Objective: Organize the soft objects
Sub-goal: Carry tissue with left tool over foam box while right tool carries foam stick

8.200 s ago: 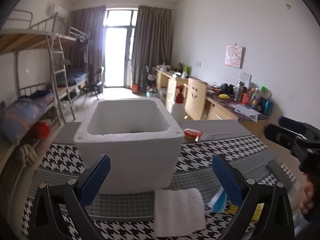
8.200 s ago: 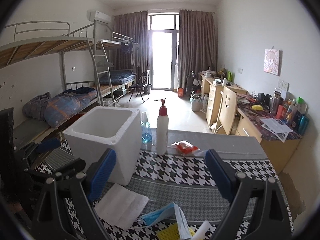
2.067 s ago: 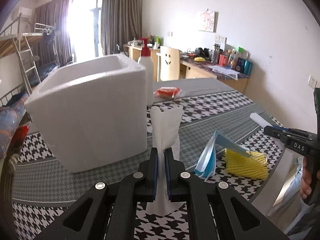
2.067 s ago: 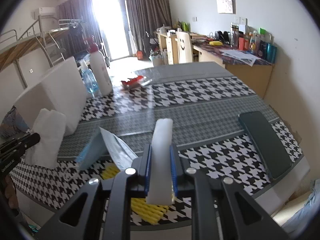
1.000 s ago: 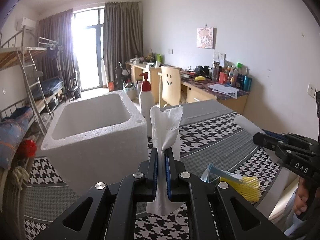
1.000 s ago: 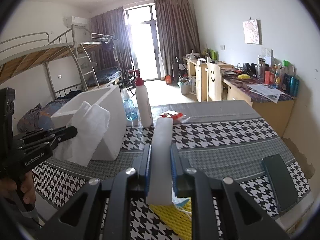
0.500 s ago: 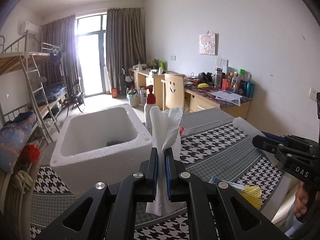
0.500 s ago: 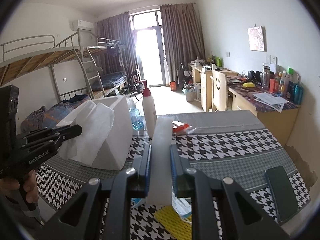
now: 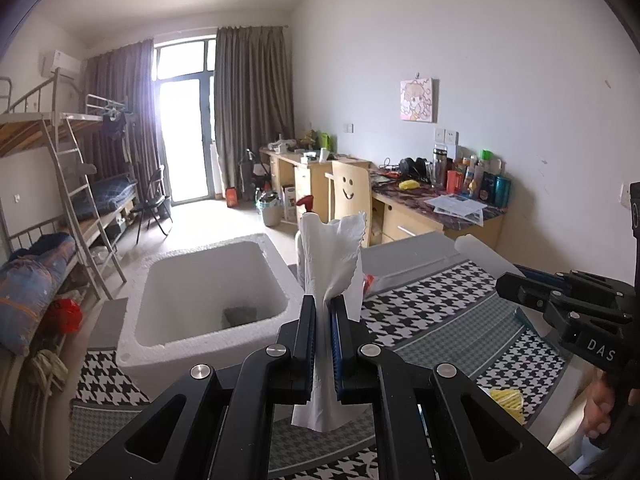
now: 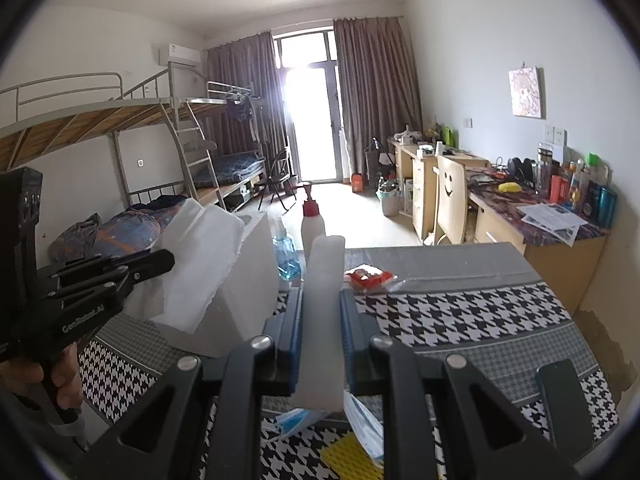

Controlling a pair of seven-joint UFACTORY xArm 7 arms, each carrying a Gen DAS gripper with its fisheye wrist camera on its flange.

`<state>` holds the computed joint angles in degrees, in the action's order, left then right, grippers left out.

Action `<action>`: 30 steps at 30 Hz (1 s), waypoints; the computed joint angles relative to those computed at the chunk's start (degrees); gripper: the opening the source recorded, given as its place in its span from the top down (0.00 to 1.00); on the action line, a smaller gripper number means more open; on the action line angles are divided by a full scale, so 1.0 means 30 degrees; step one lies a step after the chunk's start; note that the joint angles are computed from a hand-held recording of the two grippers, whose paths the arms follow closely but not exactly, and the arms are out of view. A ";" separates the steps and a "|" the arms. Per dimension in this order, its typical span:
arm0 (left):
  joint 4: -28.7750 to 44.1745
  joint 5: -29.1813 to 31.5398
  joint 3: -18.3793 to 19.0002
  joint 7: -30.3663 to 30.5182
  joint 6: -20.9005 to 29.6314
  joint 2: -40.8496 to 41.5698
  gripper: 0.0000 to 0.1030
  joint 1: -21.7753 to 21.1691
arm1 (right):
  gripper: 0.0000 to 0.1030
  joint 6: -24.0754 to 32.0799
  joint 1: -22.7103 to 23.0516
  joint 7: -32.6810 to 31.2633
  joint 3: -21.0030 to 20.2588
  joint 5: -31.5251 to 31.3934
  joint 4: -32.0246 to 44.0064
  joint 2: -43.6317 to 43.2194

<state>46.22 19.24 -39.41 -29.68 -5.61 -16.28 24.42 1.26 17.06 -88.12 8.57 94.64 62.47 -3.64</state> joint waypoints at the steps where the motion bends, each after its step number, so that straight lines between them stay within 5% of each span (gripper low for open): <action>1: 0.0100 0.0059 -0.0560 -0.0214 -0.0012 -0.0090 0.93 0.0614 | 0.79 0.0000 0.0010 0.0088 0.0017 -0.0182 0.0124 0.0089; 30: 0.1400 0.0875 -0.3954 -0.2464 0.0562 -0.1220 0.93 0.5699 | 0.79 0.0810 0.0374 0.4290 0.0468 -0.5355 0.2429 0.1750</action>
<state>50.42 21.87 -51.27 -37.08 -3.92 -19.94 41.52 3.69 18.18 -75.25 9.97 78.58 69.76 1.61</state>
